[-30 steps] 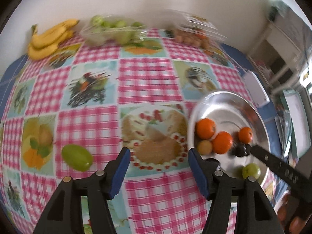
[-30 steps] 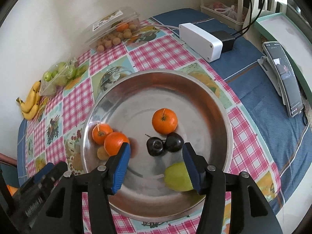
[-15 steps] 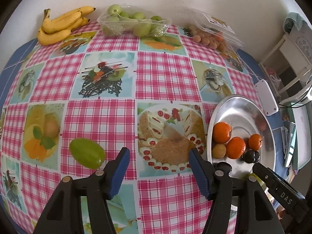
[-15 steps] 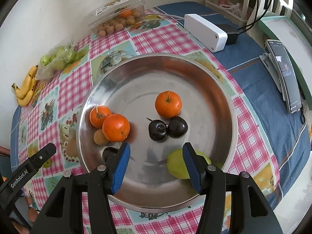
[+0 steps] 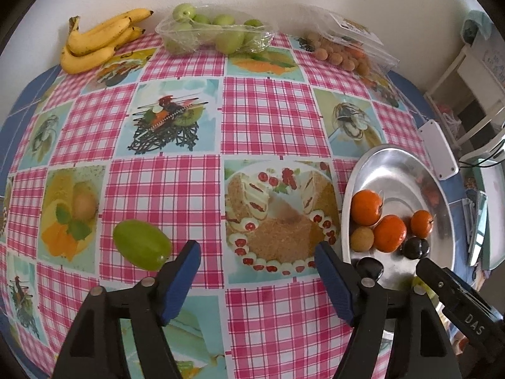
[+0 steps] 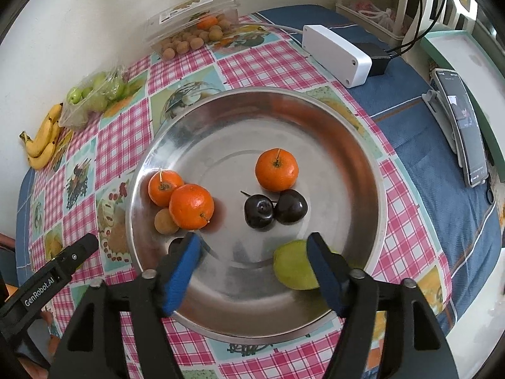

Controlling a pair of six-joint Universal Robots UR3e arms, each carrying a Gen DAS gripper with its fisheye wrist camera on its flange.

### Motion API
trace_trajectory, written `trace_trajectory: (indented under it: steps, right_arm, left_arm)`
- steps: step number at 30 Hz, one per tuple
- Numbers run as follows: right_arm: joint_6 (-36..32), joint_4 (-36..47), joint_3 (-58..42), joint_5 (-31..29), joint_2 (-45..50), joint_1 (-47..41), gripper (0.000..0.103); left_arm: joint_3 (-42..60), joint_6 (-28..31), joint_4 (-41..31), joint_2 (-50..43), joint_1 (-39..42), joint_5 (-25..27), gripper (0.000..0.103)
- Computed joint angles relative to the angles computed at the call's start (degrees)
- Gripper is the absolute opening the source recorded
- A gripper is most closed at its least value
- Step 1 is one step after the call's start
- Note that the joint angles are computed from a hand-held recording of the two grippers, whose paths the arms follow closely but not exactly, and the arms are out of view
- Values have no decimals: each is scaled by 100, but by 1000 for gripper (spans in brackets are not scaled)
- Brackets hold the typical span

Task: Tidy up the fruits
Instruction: 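Lift both open tools from the plate toward the kiwi and green pear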

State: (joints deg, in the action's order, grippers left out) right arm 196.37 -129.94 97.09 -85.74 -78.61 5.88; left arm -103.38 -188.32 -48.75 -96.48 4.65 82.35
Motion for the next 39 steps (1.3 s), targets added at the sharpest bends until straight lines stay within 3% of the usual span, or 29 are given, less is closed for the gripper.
trace_trajectory:
  steps: [7,8,10,14,17,39]
  right_arm:
    - [-51,60,-66,-56,99,41,84]
    - [-59,58,-67,-61,106,43,85]
    - [-90,69,-67,-45,113,26,88]
    - [-175,-85,3,-99,92,48,91]
    - [-235,-114,22,-126,90,58,103]
    - [-443,-347,14,-172,130,352,103]
  left_arm:
    - [57,-5,-78,-84,-48,162,79]
    - [55,1,-87,-84,-47,180,82]
    - [38,-35,-23,-96,-69,257,103]
    - [-12,-88,176,-106,-140,449,103]
    - [-24,-101,211,-118,-170,542,103]
    - [-180,319,329,18,-27,527,103]
